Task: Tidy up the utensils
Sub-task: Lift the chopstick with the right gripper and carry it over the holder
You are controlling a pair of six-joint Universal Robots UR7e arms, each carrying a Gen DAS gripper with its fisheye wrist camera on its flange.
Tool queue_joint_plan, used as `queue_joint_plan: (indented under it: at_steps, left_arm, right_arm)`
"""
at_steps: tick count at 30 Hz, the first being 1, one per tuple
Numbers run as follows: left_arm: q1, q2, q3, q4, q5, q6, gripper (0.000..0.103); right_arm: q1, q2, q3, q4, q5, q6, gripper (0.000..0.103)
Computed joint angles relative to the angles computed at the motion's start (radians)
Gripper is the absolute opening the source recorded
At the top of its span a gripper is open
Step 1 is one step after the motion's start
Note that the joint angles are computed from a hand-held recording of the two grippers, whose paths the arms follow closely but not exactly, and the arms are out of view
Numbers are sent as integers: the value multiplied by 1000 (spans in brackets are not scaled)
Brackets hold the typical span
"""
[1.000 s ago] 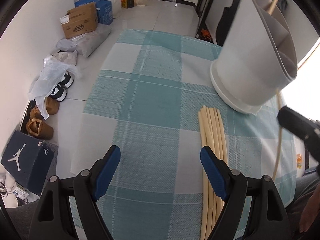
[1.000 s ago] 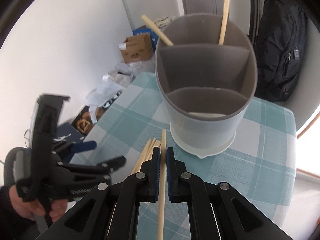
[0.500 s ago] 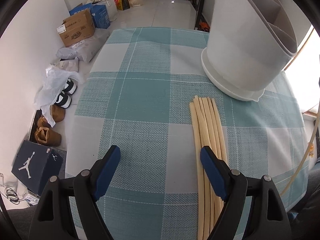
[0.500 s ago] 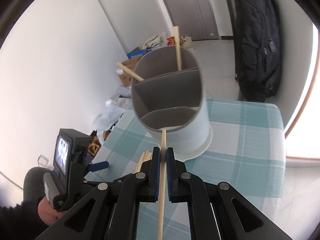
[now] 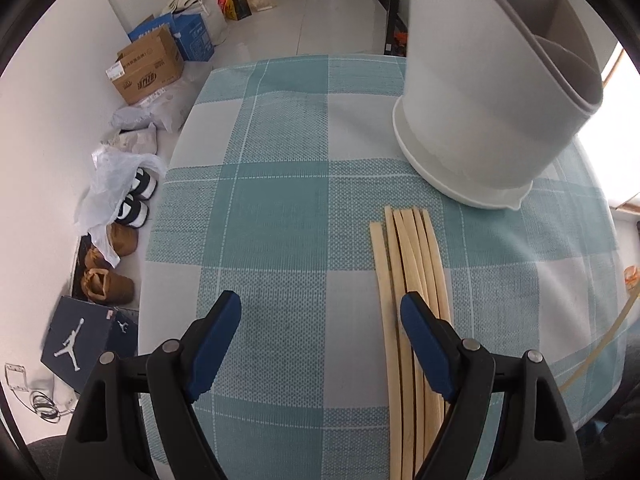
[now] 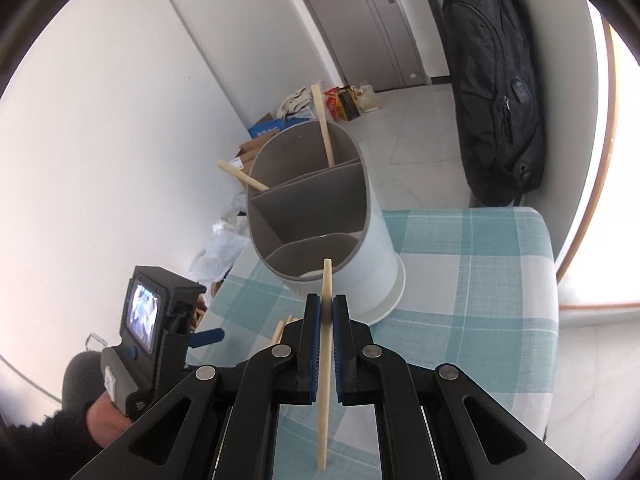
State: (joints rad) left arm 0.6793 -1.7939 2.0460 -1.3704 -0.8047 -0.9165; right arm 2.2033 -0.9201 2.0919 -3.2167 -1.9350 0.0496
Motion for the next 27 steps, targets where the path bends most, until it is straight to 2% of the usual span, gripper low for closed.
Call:
queue_joint_plan:
  at_steps: [4, 7, 15, 20, 21, 23, 25, 27]
  left_arm:
    - [14, 10, -9, -4, 3, -5, 79]
    - [13, 33, -25, 58, 24, -46, 77]
    - [34, 58, -33, 9, 18, -5, 76]
    - [52, 69, -37, -80, -22, 71, 50]
    - [52, 68, -35, -93, -30, 81, 41]
    - [46, 70, -31, -107, -36, 94, 30]
    - [44, 68, -24, -132, -40, 110, 6]
    - [53, 63, -24, -156, -56, 114, 4]
  right_arm:
    - [0, 1, 0, -1, -1, -4, 5]
    - [0, 2, -1, 2, -2, -4, 5]
    - [-10, 0, -3, 2, 5, -3, 5]
    - [-17, 2, -5, 3, 7, -4, 5]
    - [-20, 2, -6, 4, 8, -3, 5]
    - [-24, 2, -5, 4, 8, -1, 5]
    - [-26, 3, -6, 4, 8, 0, 5]
    - [-27, 4, -8, 5, 8, -1, 5]
